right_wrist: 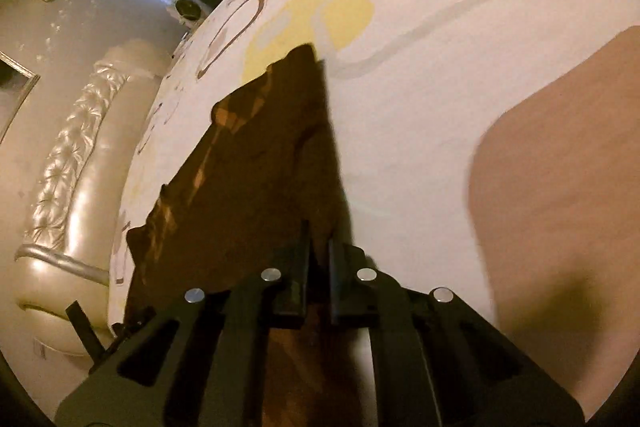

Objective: Fold small clothes
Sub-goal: 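Lay the sleeve flat and open the right gripper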

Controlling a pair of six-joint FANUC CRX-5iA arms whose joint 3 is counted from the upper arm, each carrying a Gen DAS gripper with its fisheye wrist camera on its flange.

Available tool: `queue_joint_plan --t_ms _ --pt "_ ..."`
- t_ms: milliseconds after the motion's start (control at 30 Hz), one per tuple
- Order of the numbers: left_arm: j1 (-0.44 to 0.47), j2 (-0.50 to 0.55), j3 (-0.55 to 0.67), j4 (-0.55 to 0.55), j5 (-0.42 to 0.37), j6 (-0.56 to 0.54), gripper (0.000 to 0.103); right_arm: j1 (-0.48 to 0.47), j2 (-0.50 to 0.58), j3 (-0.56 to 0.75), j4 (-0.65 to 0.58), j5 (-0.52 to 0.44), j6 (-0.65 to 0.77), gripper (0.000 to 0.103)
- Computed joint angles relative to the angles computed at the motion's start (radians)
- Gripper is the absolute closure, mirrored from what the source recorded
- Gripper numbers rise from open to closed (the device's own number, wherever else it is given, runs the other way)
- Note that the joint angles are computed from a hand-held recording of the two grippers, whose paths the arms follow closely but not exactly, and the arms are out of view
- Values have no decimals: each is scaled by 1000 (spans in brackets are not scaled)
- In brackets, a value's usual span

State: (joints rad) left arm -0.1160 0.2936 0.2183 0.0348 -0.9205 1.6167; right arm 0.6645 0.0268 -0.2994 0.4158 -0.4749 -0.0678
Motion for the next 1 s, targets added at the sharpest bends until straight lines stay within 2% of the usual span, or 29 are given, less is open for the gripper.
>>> queue_joint_plan --t_ms 67,233,300,333,400,433,500,533,567,600,767,867,1000 --pt "-3 8 9 -12 -5 14 4 -9 -15 -48 33 59 -67 97" --pt "-2 8 -3 -17 17 21 4 -15 -32 -101 109 121 -151 95" --pt "-2 2 -13 -14 29 18 4 -7 -53 -125 215 87 -272 91" --pt "0 -1 -21 -9 38 12 4 10 -64 -130 313 24 -351 91" --pt "1 -3 -28 -5 49 5 4 25 -73 -133 434 -4 -425 91" --pt "1 -4 -33 -3 55 1 4 26 -68 -127 473 14 -445 90" --pt "2 -6 -38 -1 62 -1 4 20 -59 -123 541 72 -484 78" --pt "2 -7 -40 0 66 -4 4 13 -43 -114 568 127 -496 74" --pt "3 -10 -45 2 69 -6 4 5 -27 -107 583 178 -505 74" --pt "3 -11 -47 4 73 -9 4 6 -9 -91 565 204 -487 74" --pt "11 -19 -69 27 97 -42 4 70 115 76 173 209 -113 73" --pt "16 -19 -76 46 105 -63 4 90 169 187 -101 108 101 72" --pt "21 -20 -88 68 119 -100 4 82 177 213 -183 90 196 73"
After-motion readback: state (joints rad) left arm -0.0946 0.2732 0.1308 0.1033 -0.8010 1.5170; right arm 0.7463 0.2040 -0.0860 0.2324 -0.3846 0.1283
